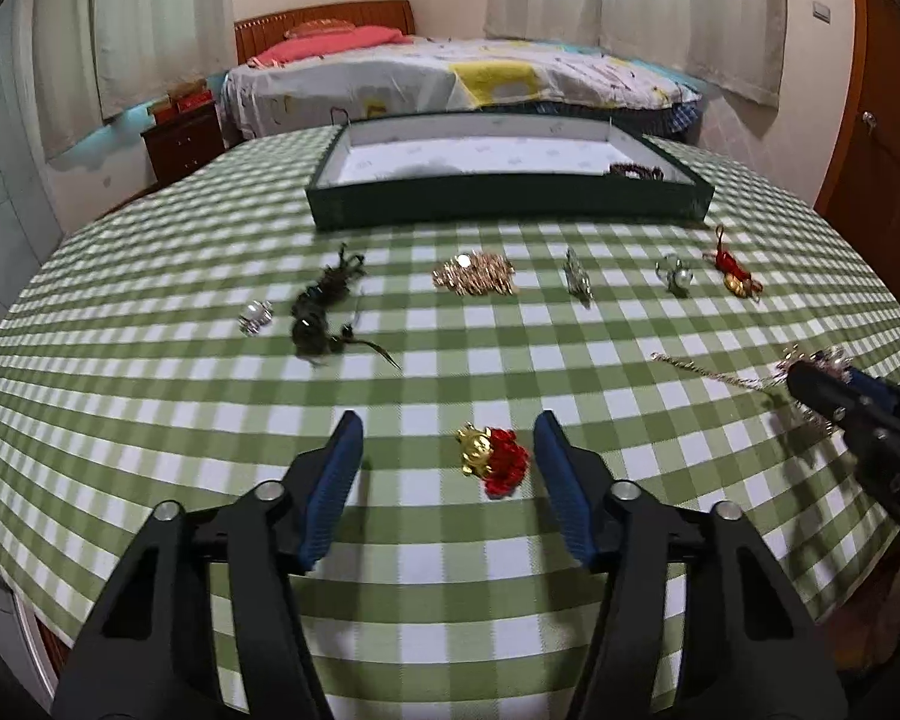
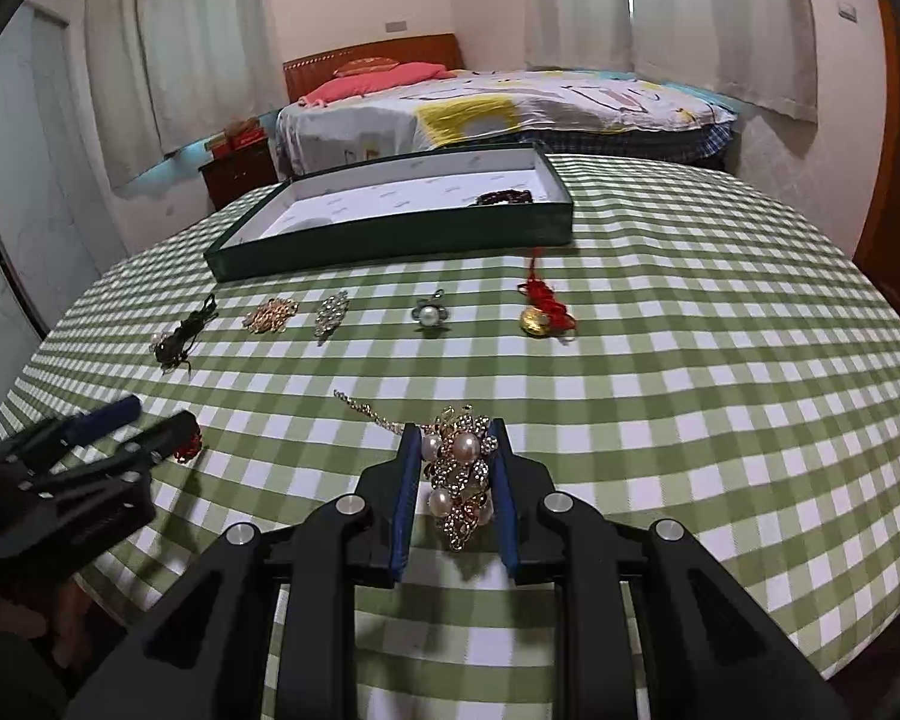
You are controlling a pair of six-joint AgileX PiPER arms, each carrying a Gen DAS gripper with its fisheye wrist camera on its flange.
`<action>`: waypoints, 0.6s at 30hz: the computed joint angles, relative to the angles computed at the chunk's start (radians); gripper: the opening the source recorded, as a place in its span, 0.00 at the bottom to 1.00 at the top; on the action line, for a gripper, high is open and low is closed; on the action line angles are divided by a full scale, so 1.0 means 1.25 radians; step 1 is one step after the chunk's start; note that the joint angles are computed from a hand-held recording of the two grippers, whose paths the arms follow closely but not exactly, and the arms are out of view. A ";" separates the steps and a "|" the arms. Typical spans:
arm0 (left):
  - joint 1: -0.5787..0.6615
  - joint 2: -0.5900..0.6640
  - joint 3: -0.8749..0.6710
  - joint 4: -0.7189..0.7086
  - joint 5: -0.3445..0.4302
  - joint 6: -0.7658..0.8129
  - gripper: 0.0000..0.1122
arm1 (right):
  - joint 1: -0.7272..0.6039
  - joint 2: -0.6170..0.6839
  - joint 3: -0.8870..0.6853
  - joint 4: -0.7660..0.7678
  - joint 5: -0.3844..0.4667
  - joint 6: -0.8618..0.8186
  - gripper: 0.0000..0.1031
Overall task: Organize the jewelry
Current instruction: 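Grasp the gold pearl brooch with the right tool while the left tool grasps the red flower ornament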
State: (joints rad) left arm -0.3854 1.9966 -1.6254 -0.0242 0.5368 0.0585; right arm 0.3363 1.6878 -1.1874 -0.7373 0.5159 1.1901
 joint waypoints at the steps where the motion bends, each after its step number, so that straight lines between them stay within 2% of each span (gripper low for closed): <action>1: -0.002 0.006 -0.006 0.006 0.005 -0.007 0.48 | -0.002 -0.002 0.004 0.000 -0.006 0.004 0.22; 3: 0.001 0.010 -0.009 -0.012 0.008 0.013 0.41 | -0.008 -0.007 0.012 -0.001 -0.020 0.012 0.22; 8: -0.001 0.007 0.010 -0.026 -0.011 0.035 0.33 | -0.018 -0.012 0.023 0.015 -0.043 0.013 0.23; 11: 0.001 0.002 0.019 -0.067 -0.019 0.084 0.22 | -0.025 -0.015 0.030 0.023 -0.053 0.011 0.23; 15: 0.003 0.001 0.026 -0.092 -0.028 0.111 0.15 | -0.024 -0.014 0.029 0.018 -0.055 0.018 0.23; 18: 0.009 0.001 0.028 -0.115 -0.032 0.130 0.14 | -0.022 -0.014 0.030 0.015 -0.055 0.017 0.23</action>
